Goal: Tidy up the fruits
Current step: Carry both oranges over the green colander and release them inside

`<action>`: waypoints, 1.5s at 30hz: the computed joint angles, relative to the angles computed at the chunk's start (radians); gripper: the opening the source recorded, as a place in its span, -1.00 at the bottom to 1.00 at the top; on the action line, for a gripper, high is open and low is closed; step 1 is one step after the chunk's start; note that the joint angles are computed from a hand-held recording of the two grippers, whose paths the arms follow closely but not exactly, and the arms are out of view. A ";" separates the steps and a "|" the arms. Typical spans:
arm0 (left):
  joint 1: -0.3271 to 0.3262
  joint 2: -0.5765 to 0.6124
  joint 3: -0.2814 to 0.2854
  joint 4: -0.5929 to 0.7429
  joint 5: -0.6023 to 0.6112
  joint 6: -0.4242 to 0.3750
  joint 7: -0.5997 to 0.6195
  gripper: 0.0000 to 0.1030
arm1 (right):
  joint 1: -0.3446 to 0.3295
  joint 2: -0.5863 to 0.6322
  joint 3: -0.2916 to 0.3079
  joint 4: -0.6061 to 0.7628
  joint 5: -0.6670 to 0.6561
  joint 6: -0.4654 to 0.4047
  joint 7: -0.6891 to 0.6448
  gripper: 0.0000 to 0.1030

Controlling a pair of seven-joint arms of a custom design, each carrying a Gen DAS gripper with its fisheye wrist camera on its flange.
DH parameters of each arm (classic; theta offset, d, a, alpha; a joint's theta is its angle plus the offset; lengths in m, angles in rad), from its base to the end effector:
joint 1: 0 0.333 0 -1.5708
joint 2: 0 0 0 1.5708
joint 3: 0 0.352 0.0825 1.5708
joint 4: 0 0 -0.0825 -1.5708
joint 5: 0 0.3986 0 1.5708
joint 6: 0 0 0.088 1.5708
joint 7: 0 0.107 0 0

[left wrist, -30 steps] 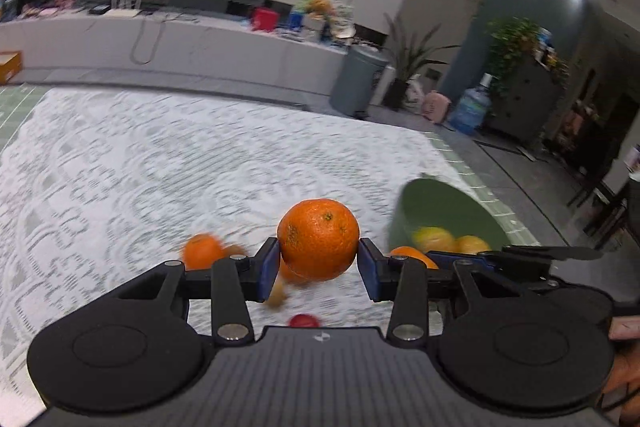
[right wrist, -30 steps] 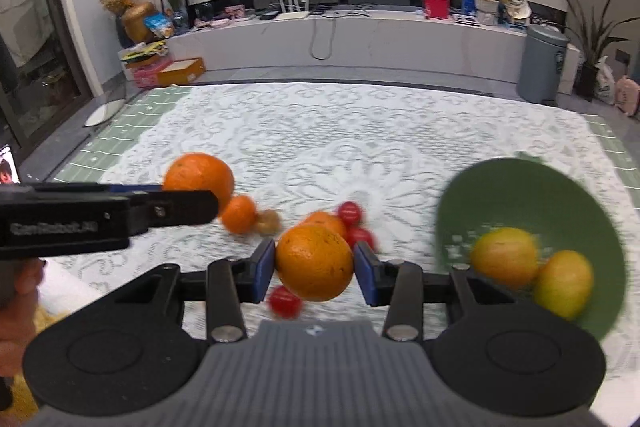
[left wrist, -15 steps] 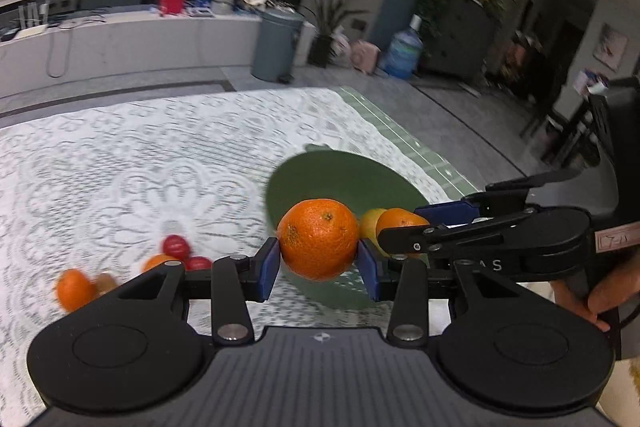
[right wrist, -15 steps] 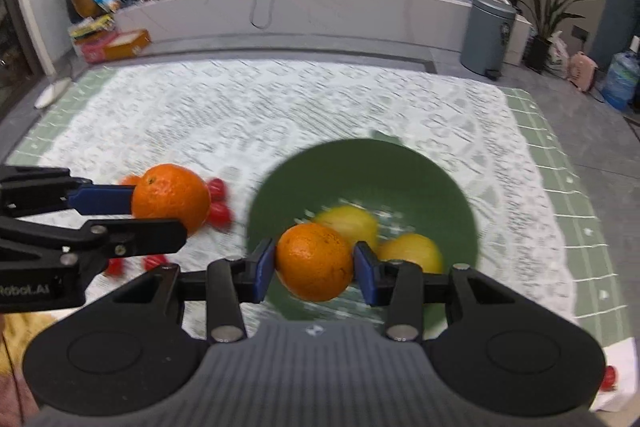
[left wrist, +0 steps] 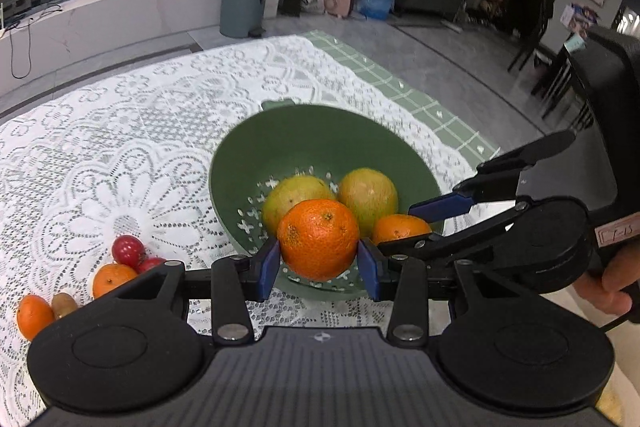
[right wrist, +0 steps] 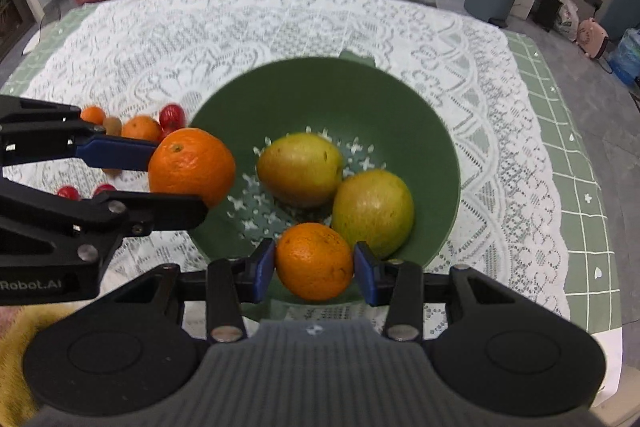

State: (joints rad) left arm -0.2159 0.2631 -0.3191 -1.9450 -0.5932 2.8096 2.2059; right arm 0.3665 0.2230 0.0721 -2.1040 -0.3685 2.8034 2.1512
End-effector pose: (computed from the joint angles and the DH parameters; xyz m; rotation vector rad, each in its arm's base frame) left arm 0.5957 -0.3032 0.4414 -1.2823 2.5152 -1.0362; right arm 0.5639 0.2812 0.3881 -2.0706 1.7434 -0.4266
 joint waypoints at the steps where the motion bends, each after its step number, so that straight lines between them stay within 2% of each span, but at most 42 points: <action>1: -0.004 0.007 0.006 0.008 0.015 -0.012 -0.007 -0.08 | -0.007 0.006 0.006 0.004 0.012 -0.005 -0.017 -0.22; 11: -0.010 0.041 0.015 0.050 0.079 -0.068 -0.011 -0.07 | -0.034 0.059 0.034 0.070 0.118 -0.082 -0.164 -0.21; 24: 0.017 0.079 -0.001 0.100 0.015 -0.131 0.000 -0.06 | -0.042 0.097 0.039 0.113 0.191 -0.131 -0.260 -0.20; 29: 0.022 0.067 -0.004 0.093 -0.005 -0.141 0.017 -0.01 | -0.025 0.089 0.021 0.114 0.154 -0.142 -0.241 -0.17; 32: 0.023 0.049 -0.004 0.077 -0.021 -0.139 0.025 0.01 | -0.012 0.081 0.009 0.111 0.119 -0.147 -0.214 -0.02; 40: 0.007 -0.036 0.023 -0.006 -0.015 -0.078 0.014 0.05 | 0.047 0.027 -0.037 0.082 -0.085 -0.131 -0.018 0.18; 45: 0.013 -0.099 0.038 -0.061 -0.025 -0.058 0.007 0.06 | 0.062 -0.003 -0.038 0.061 -0.188 -0.096 0.121 0.21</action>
